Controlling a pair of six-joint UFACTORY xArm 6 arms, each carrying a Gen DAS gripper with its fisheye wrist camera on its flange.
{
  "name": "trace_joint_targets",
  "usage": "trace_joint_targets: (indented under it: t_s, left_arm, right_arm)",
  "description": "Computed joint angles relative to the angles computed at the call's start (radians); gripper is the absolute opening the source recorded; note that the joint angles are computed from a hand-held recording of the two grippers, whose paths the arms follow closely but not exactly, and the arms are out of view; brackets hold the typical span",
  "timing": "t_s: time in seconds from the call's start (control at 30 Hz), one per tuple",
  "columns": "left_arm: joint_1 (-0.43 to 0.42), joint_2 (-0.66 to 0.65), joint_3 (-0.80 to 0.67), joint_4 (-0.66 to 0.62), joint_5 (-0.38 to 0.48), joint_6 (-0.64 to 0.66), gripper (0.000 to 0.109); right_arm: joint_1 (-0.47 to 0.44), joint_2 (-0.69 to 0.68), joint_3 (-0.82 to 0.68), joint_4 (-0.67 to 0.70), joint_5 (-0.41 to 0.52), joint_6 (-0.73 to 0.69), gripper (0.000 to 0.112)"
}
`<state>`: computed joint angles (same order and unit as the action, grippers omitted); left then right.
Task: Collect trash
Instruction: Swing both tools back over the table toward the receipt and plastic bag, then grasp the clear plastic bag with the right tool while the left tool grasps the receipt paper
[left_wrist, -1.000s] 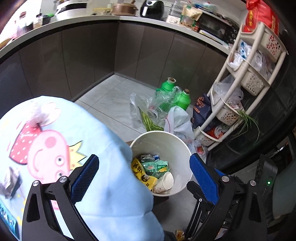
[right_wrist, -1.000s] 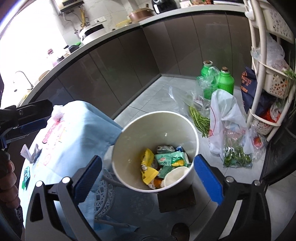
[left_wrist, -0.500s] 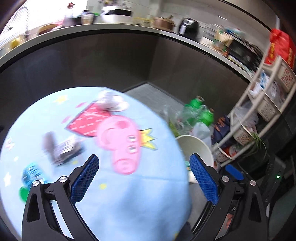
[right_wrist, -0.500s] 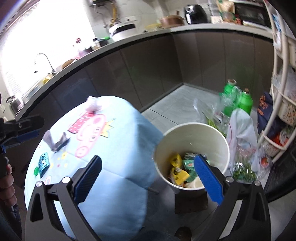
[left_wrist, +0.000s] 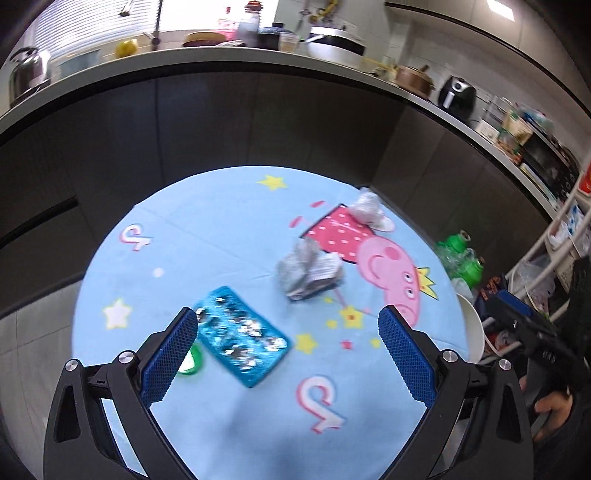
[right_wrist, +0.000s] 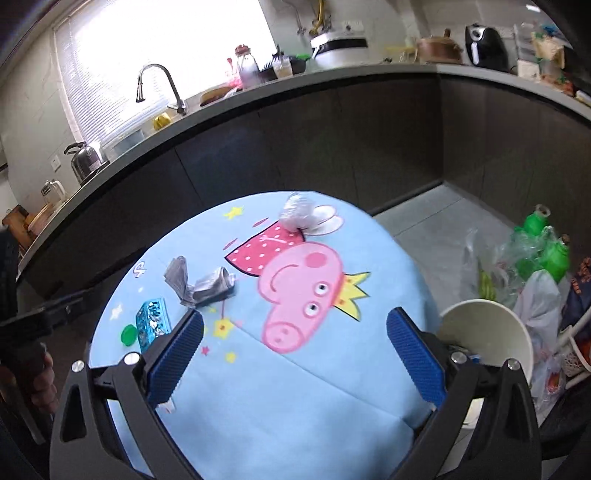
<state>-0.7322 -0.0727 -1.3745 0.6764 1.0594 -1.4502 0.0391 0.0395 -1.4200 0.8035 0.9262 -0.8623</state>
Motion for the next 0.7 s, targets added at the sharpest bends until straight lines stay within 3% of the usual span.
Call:
trace_joint_targets:
  t_s: [0.1,0.27,0.53,0.7]
  left_arm:
    - [0.023,-0.064,0.073,-0.006,-0.01,-0.011,0.094]
    - [0.058,-0.14,0.165,-0.01,-0.036,-0.012,0.094]
    - [0.152,-0.185,0.274,-0.052,-0.205,0.061,0.094]
    - [0.189,-0.185,0.299,-0.071,-0.257,0.109,0.094]
  right_arm:
    - [0.046,0.107,-0.128,-0.047,0.041,0.07,0.098]
    - [0.129,0.269,-0.295,-0.186,-0.015,0.168,0.084]
    - [0.216,0.556,-0.636,-0.338,-0.02,0.293,0.076]
    - [0.239,0.732,-0.891,-0.416,0.029,0.399,0.073]
